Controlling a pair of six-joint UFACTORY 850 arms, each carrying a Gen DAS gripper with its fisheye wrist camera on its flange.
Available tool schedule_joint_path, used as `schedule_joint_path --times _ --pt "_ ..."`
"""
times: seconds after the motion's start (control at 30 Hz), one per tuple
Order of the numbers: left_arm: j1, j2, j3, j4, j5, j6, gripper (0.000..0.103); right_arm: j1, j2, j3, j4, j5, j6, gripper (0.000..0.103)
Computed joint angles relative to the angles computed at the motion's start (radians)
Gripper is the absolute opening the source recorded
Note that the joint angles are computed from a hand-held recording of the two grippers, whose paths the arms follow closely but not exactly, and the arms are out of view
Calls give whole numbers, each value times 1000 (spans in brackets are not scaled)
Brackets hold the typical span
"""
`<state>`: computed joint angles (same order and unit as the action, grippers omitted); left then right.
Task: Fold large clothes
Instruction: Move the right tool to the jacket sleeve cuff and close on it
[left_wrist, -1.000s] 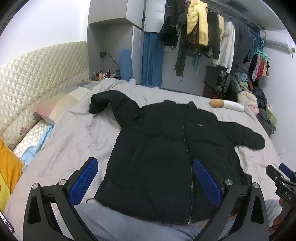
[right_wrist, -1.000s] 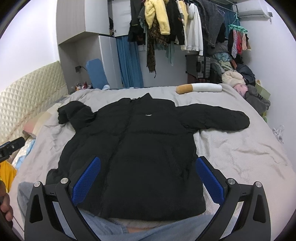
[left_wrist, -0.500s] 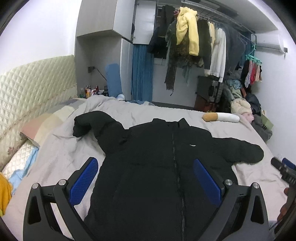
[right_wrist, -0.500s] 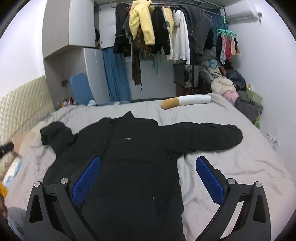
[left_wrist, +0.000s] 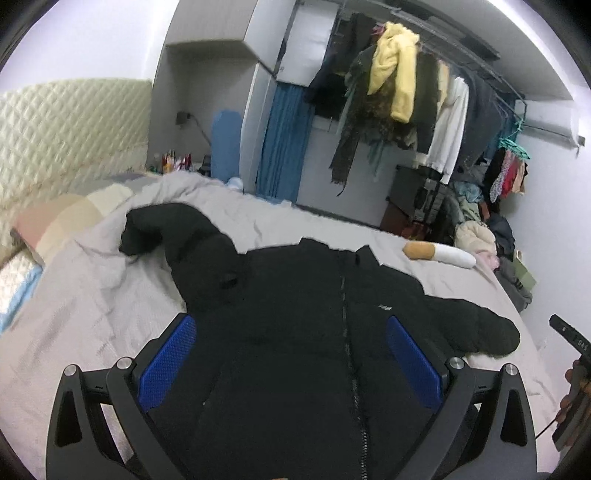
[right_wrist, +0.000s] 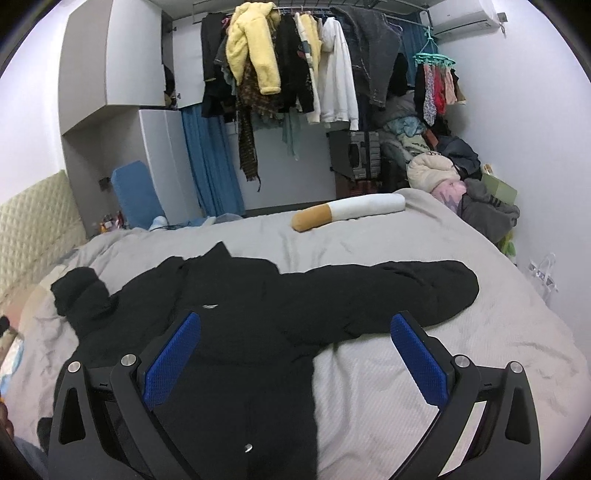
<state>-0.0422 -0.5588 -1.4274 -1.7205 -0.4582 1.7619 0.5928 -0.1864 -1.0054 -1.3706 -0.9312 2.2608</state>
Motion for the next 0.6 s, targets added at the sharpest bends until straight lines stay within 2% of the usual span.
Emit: schedule_joint_path --times 0.13,0.2,0.3,0.5,0.6 --pt "-4 -51 -33 34 36 -35 103 -88 33 77 -46 85 78 103" --pt "-11 -60 -30 2 55 12 103 -130 47 112 -46 122 106 103" --pt "-20 -62 -20 -21 44 55 103 -197 75 192 -91 167 210 103" --pt "-40 -60 8 -74 52 131 103 -299 101 309 -148 169 321 103" --pt "-57 -73 1 -50 69 112 103 -345 126 373 -191 151 404 103"
